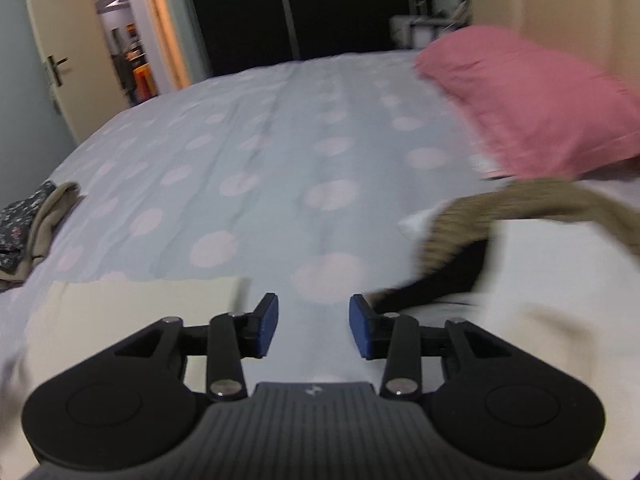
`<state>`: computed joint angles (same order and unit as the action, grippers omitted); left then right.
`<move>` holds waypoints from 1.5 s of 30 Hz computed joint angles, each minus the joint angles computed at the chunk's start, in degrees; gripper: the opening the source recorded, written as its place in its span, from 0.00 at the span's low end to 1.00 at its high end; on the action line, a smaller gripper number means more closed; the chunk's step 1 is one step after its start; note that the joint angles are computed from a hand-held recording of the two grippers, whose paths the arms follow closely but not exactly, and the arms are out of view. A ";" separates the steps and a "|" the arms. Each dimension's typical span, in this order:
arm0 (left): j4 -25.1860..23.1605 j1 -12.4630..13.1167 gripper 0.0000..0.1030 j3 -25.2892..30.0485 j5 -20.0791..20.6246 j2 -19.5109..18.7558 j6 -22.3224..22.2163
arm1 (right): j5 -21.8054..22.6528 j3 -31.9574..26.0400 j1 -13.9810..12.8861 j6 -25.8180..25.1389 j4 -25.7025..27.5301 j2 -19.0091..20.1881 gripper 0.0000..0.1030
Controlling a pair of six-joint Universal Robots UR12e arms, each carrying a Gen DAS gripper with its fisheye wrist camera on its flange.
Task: Fold clothes
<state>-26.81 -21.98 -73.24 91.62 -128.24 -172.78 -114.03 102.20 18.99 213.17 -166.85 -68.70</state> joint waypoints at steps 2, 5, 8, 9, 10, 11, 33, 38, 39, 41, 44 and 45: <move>-1.21 0.01 0.38 -1.91 0.79 1.70 0.26 | -3.69 3.20 0.36 1.10 0.99 -3.01 0.49; -2.69 0.06 0.38 -4.21 1.69 3.76 0.35 | -8.34 7.38 0.68 5.43 2.84 -6.61 0.54; -2.23 0.24 0.39 -6.39 1.61 5.38 -0.04 | -10.09 10.74 0.39 10.56 3.02 -8.92 0.55; -1.61 0.30 0.39 -7.15 1.36 5.85 -0.70 | -10.23 11.72 0.21 12.33 3.04 -9.57 0.55; -0.87 0.44 0.39 -7.90 0.96 6.25 -1.43 | -9.61 12.29 -0.01 13.33 3.00 -9.90 0.55; -0.37 0.57 0.40 -8.47 0.47 6.53 -2.31 | -9.04 12.62 -0.18 13.96 3.52 -10.13 0.55; 0.54 -0.71 0.40 -10.83 -2.81 7.86 -2.53 | -1.81 6.05 8.41 9.32 4.37 -6.38 0.09; 1.53 -1.11 0.40 -11.26 -3.46 8.19 -1.94 | 5.00 3.75 9.85 7.25 6.58 -3.94 0.02; 1.58 -1.15 0.40 -11.29 -3.48 8.25 -2.12 | 6.34 3.26 10.10 6.71 7.41 -3.45 0.02; 1.66 -1.18 0.40 -11.33 -3.61 8.40 -2.73 | 8.42 2.38 10.39 5.54 9.55 -2.65 0.02; 1.90 -1.00 0.40 -11.51 -4.42 8.78 -3.81 | 9.65 1.77 10.76 3.01 11.58 -2.11 0.05; 1.96 -0.93 0.40 -11.57 -4.69 8.90 -4.02 | 8.43 1.67 11.02 2.05 12.12 -2.15 0.07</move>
<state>-24.85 -22.92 -84.80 86.93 -119.34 -176.80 -105.60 103.87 30.02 215.23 -154.74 -70.86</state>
